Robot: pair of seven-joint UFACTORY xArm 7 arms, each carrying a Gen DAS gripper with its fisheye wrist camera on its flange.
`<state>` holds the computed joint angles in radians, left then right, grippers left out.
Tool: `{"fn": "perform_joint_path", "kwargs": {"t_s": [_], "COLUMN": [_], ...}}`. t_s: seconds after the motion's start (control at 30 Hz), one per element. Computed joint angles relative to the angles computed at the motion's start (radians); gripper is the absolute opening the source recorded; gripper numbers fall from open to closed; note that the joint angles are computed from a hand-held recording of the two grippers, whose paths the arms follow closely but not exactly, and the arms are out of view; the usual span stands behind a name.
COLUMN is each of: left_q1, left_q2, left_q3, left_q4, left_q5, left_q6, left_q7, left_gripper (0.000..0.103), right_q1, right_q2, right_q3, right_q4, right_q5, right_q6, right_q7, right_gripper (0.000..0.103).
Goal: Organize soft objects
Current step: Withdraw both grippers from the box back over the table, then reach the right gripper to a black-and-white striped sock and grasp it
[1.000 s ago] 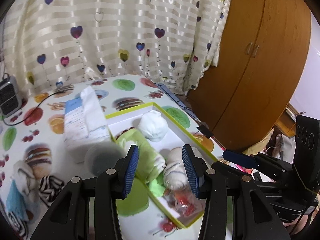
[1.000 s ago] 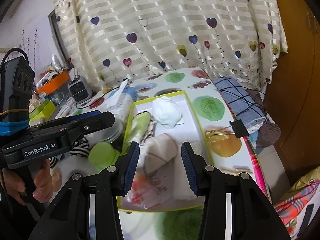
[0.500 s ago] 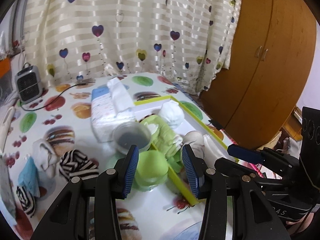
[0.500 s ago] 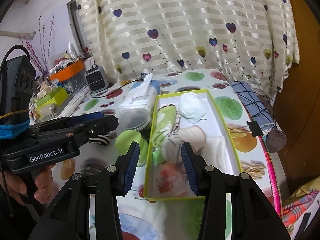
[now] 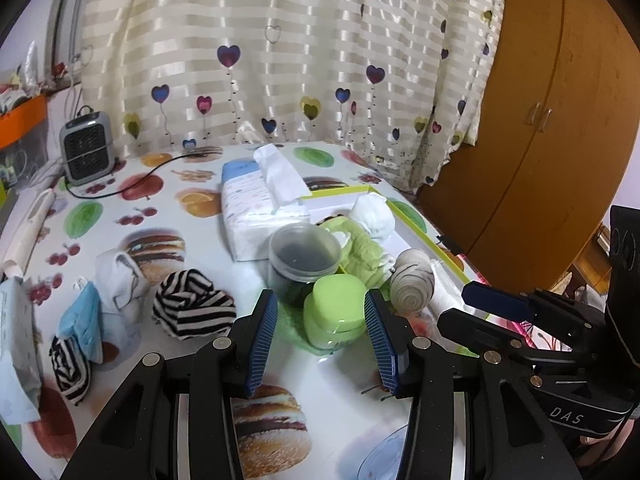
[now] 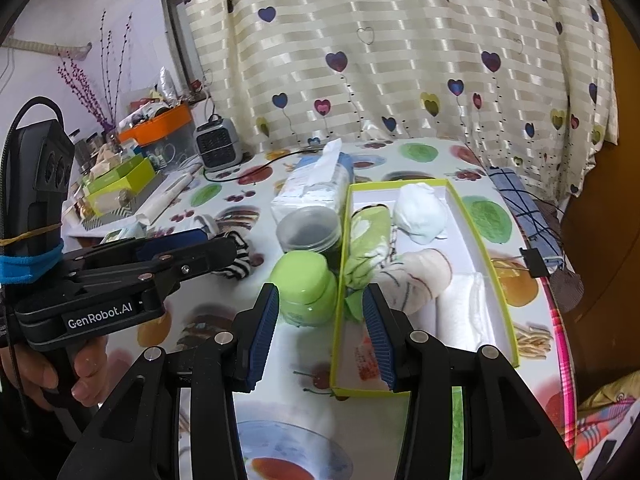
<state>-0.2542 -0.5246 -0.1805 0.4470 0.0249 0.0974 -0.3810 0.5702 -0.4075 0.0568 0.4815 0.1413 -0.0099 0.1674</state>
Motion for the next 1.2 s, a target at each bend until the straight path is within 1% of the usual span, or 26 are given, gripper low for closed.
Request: {"fn": "perform_joint_path", "kwargs": {"t_s": [0.47, 0.6, 0.73, 0.77, 0.9, 1.2], "left_q1": [0.003, 0.005, 0.011, 0.011, 0.022, 0.052], "left_q2": [-0.058, -0.079, -0.106, -0.112, -0.139, -0.198], "left_q3": [0.017, 0.034, 0.055, 0.061, 0.076, 0.11], "left_q4": [-0.057, -0.082, -0.11, -0.117, -0.144, -0.194], "left_q5": [-0.009, -0.015, -0.024, -0.027, -0.035, -0.055], "left_q6": [0.009, 0.013, 0.021, 0.022, 0.027, 0.045], "left_q7": [-0.003, 0.003, 0.01, 0.014, 0.023, 0.041], "left_gripper": [0.044, 0.044, 0.044, 0.044, 0.044, 0.044], "right_q1": [0.05, 0.062, 0.081, 0.097, 0.112, 0.124], "right_q2": [0.033, 0.045, 0.06, 0.065, 0.083, 0.117], "right_q3": [-0.005, -0.004, -0.009, -0.018, -0.017, 0.003], "right_q4": [0.033, 0.041, 0.053, 0.057, 0.07, 0.1], "right_q5": [0.017, 0.024, 0.033, 0.039, 0.052, 0.079], "right_q6": [0.009, 0.009, 0.006, 0.004, 0.01, 0.015], "right_q7": [-0.034, -0.045, -0.059, -0.069, -0.087, -0.119], "right_gripper": [0.045, 0.046, 0.049, 0.049, 0.05, 0.05]}}
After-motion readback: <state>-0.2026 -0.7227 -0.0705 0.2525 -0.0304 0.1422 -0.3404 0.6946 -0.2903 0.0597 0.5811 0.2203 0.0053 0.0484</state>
